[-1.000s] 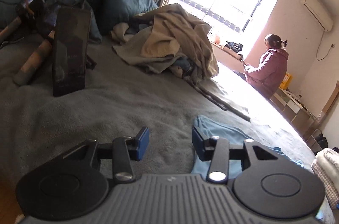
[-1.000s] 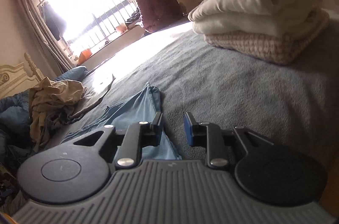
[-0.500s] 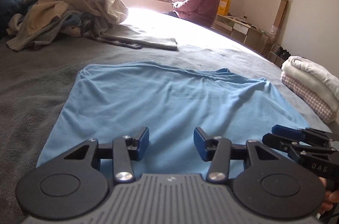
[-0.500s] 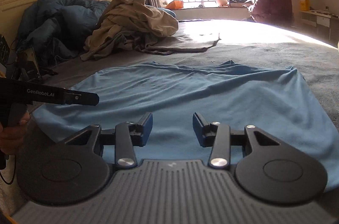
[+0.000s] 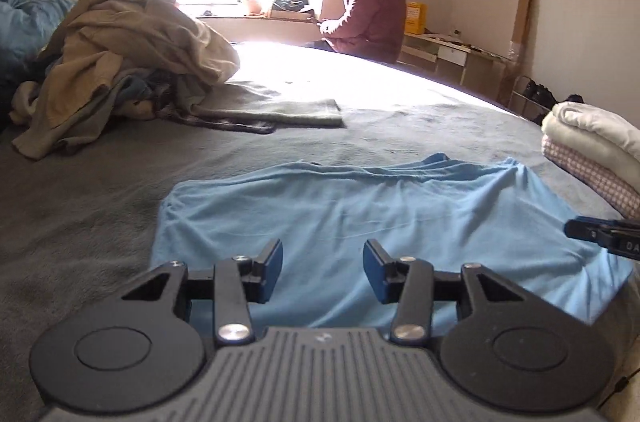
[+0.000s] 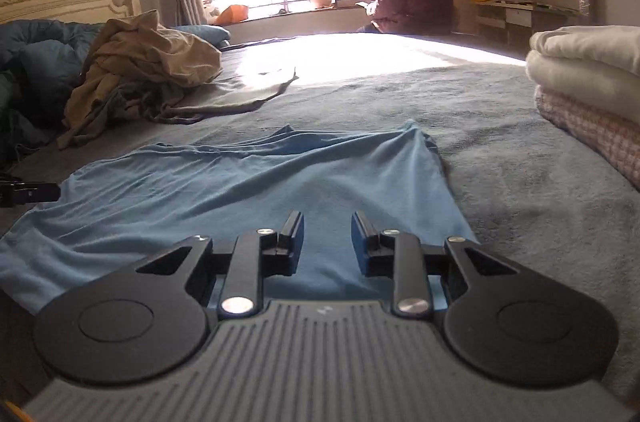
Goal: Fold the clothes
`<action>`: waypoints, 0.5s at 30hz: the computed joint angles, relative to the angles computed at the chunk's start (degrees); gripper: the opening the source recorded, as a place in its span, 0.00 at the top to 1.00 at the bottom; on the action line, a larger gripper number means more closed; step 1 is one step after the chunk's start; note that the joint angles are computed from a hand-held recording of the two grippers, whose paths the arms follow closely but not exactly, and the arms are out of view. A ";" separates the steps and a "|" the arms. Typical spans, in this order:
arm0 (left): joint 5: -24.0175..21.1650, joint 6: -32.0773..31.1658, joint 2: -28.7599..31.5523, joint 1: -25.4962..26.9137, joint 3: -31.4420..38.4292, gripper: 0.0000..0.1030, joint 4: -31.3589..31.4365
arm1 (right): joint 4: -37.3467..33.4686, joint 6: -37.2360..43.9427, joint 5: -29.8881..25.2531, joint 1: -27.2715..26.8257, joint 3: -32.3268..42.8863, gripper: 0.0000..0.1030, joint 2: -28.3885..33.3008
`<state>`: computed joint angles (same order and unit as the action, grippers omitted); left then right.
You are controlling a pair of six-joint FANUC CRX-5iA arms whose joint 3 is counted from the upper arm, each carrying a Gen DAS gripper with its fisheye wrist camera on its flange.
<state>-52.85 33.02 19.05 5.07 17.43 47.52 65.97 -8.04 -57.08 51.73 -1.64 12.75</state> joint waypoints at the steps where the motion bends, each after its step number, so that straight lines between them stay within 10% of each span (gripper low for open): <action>1: -0.61 1.30 1.41 -0.85 2.24 0.55 -2.91 | -1.72 3.51 3.45 -1.03 1.98 0.76 1.42; 7: -1.45 13.61 9.17 -0.97 14.49 0.57 -14.95 | -16.45 20.22 5.81 -5.85 13.28 0.79 7.89; 15: -4.19 18.87 13.66 1.20 22.85 0.52 -15.08 | -15.21 8.12 -0.64 -9.20 9.54 0.84 2.74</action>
